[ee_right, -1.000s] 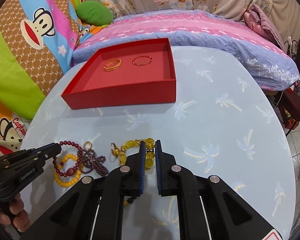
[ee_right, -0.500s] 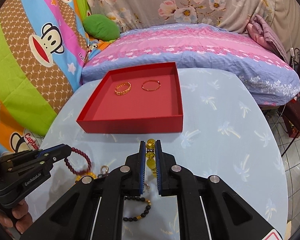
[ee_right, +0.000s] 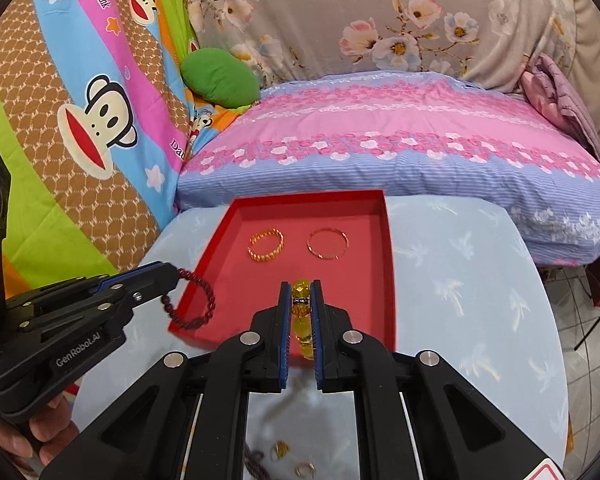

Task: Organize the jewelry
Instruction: 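Carry both bead bracelets with both tools into the red box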

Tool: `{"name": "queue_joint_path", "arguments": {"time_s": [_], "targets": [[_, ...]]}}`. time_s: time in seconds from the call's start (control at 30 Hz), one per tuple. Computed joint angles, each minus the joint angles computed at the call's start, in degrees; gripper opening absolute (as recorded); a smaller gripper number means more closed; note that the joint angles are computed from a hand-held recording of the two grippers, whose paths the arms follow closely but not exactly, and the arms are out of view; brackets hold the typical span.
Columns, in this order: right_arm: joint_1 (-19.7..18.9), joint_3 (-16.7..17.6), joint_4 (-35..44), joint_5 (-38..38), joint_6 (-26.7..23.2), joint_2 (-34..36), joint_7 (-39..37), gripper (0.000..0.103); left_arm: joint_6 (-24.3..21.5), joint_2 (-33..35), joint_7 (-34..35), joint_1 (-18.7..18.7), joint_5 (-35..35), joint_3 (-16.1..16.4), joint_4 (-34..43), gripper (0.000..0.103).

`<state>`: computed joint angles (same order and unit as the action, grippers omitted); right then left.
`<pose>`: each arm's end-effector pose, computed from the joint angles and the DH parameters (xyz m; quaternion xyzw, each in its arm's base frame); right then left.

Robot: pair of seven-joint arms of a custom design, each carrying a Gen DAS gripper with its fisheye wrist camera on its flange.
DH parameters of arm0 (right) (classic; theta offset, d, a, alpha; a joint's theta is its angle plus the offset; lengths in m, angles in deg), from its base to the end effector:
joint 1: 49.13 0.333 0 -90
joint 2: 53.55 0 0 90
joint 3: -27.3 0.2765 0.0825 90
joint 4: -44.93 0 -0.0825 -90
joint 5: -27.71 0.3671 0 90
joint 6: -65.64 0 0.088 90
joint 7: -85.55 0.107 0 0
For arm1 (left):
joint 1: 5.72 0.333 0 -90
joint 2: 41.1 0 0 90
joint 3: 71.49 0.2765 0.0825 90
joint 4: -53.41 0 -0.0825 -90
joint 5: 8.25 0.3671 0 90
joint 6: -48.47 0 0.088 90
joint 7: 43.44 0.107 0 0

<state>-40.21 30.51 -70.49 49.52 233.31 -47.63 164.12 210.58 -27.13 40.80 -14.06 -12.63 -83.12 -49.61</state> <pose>0.5945 0.1028 0.4649 -0.6699 0.6243 -0.1912 0.3535 0.6145 -0.2076 0.4778 -0.5980 0.7015 -0.3505 0.1656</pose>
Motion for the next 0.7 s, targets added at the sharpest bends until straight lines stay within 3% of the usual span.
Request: {"name": "queue_joint_path", "arguments": {"time_s": [0.27,0.4,0.7], "targets": [[-2.05,2.48,16.43,2.34,-7.68,12.67,-0.36,0.009,-6.69,13.32,4.7,2.84,-6.42,-2.95,17.04,0.007],[-2.4,2.88,21.36,2.26,-9.98,17.72,0.98,0.009,-10.86,19.5,3.0,1.82,-5.72,-1.51,24.18,0.007],[-0.84,-0.81,25.25,-7.3,-12.02,23.53,8.51,0.009,-14.18,24.8,-1.43,-1.5,2.86,3.28,28.22,0.007]]}}
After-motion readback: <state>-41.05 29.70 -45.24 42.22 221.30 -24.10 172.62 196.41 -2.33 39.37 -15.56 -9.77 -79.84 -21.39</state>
